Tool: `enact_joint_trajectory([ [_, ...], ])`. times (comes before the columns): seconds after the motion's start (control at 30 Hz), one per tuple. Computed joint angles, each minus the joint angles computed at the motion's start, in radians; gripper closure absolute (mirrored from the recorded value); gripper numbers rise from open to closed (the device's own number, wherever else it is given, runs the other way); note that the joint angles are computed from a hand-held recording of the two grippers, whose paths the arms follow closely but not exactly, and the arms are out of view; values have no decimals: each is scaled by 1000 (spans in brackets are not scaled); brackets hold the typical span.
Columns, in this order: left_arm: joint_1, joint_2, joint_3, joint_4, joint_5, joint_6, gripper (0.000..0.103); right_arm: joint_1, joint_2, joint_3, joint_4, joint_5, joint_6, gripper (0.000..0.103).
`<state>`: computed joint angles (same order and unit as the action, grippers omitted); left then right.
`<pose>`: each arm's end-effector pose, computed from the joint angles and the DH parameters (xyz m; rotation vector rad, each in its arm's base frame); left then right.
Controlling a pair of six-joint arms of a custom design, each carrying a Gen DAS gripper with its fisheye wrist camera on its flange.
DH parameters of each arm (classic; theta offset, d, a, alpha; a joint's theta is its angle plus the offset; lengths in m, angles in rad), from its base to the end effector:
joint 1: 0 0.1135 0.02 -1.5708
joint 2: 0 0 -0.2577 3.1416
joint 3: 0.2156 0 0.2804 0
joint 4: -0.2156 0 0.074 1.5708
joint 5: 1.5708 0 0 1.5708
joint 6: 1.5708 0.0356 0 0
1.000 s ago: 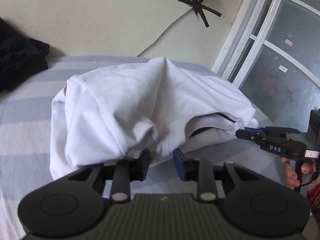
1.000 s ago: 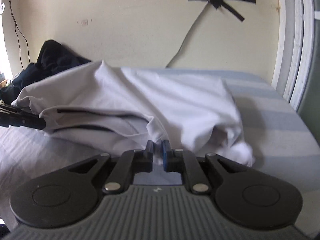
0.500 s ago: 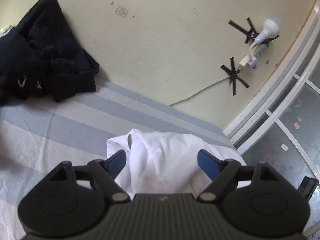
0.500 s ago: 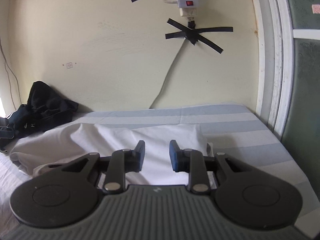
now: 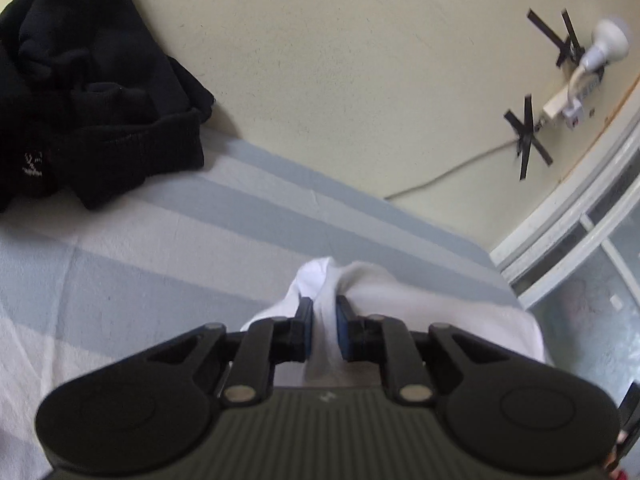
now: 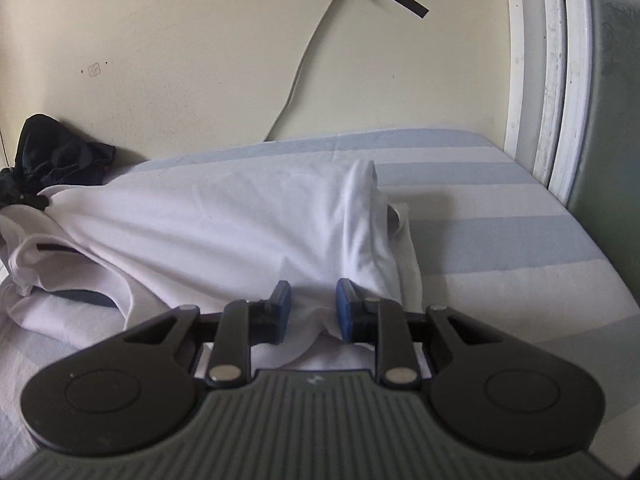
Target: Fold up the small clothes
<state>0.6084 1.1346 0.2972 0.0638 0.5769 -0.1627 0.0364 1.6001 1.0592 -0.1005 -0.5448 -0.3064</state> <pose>0.1861 0.1060 0.1112 -0.5762 2.1552 -0.4346 0.3760 0.0322 0.2190 -0.6539 2.0376 0.4436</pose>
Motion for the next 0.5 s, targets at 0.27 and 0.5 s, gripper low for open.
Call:
enact_joint_trajectory([
  [0.27, 152, -525, -135, -349, 111, 56, 31, 43, -121, -40, -11, -166, -8, 71],
  [0.5, 90, -425, -111, -351, 35, 16, 36, 336, -170, -125, 6, -95, -289, 64],
])
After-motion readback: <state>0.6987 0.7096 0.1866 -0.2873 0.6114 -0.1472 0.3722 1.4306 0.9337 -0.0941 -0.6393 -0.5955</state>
